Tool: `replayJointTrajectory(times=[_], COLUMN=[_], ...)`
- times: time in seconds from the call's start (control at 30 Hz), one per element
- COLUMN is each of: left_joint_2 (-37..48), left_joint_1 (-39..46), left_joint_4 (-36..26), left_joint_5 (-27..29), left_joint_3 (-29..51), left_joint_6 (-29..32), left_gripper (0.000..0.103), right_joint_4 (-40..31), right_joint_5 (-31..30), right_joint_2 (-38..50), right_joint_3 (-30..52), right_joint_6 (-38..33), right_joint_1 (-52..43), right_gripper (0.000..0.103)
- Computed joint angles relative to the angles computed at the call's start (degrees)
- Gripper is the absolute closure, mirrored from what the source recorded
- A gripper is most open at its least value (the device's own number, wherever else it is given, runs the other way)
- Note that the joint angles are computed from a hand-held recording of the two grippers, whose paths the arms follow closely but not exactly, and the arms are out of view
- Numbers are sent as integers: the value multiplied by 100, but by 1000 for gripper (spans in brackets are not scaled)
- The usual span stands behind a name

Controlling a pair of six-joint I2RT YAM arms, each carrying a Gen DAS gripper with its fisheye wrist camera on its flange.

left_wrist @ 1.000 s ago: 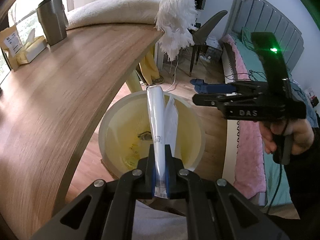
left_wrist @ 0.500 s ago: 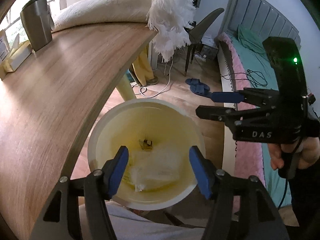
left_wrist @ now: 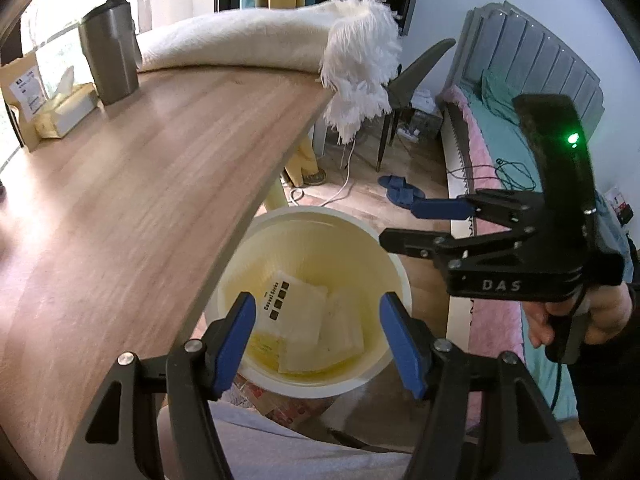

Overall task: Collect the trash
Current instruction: 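Move both open grippers back over the table toward the bubble wrap roll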

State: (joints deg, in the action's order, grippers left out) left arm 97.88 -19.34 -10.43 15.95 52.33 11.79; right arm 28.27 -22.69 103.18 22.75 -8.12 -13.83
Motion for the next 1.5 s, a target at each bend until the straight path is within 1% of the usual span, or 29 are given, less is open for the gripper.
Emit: replayJointTrajectory(times=[0.2, 0.4, 0.47, 0.8, 1.03, 1.1, 1.2, 1.37, 1.5], left_joint_2=[-431, -846, -990, -1573, -1868, -1889, -1921, -1778, -1638], left_joint_1=[308, 825, 899, 1903, 2969, 3251, 3750, 4456, 4980], left_joint_4=[38, 3, 9, -194, -433, -475, -460, -452, -501], left_joint_5=[122, 375, 388, 856, 1311, 1428, 1625, 1861, 2036], left_joint_3=[-300, -593, -694, -986, -1060, -1050, -1050, -918, -764], left_joint_6=[61, 245, 252, 591, 991, 1034, 1015, 968, 1177], left_gripper=[39, 39, 39, 39, 39, 39, 39, 39, 39], right_joint_4=[-113, -206, -266, -671, -893, -988, -1277, -1567, -1736], right_joint_5=[196, 430, 539, 1250, 1713, 1816, 1968, 2186, 2317], right_joint_2=[-450, -830, -966, -1476, -1509, -1540, -1532, -1376, -1126], right_joint_3=[-143, -263, -284, -179, 95, 216, 500, 942, 1303], right_joint_6=[155, 314, 385, 831, 1154, 1278, 1262, 1290, 1309], right_joint_1=[348, 779, 970, 2116, 3006, 3216, 3513, 3940, 4240], right_gripper=[48, 48, 48, 48, 48, 48, 48, 48, 48])
